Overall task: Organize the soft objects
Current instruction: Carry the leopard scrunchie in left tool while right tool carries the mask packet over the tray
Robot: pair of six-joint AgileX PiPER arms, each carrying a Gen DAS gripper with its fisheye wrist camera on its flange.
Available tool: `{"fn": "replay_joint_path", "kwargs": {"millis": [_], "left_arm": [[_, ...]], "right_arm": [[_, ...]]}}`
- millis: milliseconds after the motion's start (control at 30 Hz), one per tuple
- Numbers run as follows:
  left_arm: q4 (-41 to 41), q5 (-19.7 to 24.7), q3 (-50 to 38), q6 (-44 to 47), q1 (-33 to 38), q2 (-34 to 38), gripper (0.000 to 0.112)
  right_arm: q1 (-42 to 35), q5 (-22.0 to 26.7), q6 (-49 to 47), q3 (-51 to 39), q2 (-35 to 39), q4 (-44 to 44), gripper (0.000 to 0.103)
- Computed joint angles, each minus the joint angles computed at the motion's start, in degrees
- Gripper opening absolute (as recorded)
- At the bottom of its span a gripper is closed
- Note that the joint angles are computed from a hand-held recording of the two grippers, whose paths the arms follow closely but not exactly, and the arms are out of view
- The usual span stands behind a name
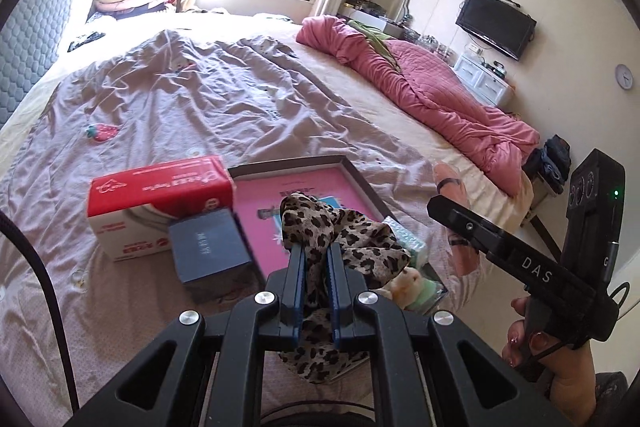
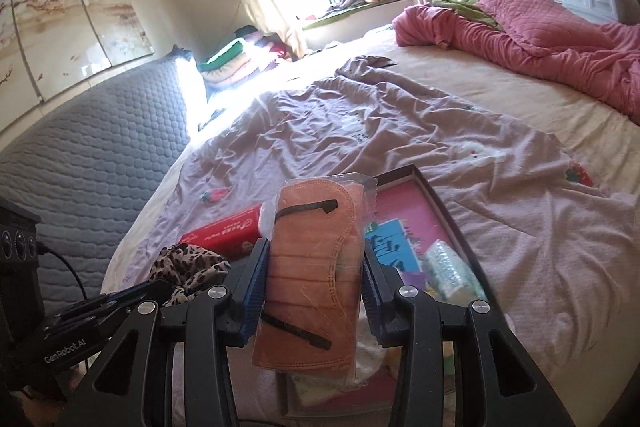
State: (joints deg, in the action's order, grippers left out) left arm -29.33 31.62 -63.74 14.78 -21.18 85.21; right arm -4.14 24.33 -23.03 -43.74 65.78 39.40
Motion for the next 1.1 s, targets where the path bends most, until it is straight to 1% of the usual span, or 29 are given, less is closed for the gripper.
{"fn": "replay_joint_path", "kwargs": {"millis": [67,167,233,367,433,567,700,900,967,1100], "left_arm": [[2.34,-0.37,-1.53,-2.67,-2.09,1.61,0.01],[5.78,-1.23,-2.97,-6.14,-4.65,3.8,0.01],[8.98,-2.33,-3.41,-9.19,-6.48,4.98,0.01],[14.1,-2.89,-4.84,-13.8,-9.03,7.66,0.01],[15.45,-3.34,-5.37,-14.99,-9.72,8.93,0.01],[15.7,-3.22,-6.91,-15.11,-10.16,11.95,0.01],[15.78,-3.19,-8.48,-15.44,-10.57,14.8,0.01],[15.71,-3.49,-9.9,-15.29,-10.8,17.94,0.01],[15.35,-3.42,-10.28,-14.94,-10.55,18.79,0.01],[15.48,-3.39,-11.01,-15.09,-10.59,20.0,0.01]], "right_arm": [[-2.7,1.15,-3.62,0.31,-0.22,2.67,0.044],[-4.2,1.52,-5.43,0.67,-0.08,3.18,0.044],[-4.6,1.48,-7.07,1.03,0.28,4.46,0.044],[-4.41,0.77,-8.94,1.63,1.58,5.91,0.044],[-4.49,0.18,-10.36,1.92,2.41,7.1,0.044],[-5.91,0.24,-14.62,2.34,4.27,10.92,0.044],[-7.05,-0.09,-17.03,2.52,5.9,12.2,0.044],[-7.68,-1.05,-19.0,2.77,8.3,12.69,0.044],[-6.7,-2.65,-17.07,2.79,8.79,10.05,0.044],[-5.72,-3.36,-17.63,2.17,10.24,9.82,0.044]]}}
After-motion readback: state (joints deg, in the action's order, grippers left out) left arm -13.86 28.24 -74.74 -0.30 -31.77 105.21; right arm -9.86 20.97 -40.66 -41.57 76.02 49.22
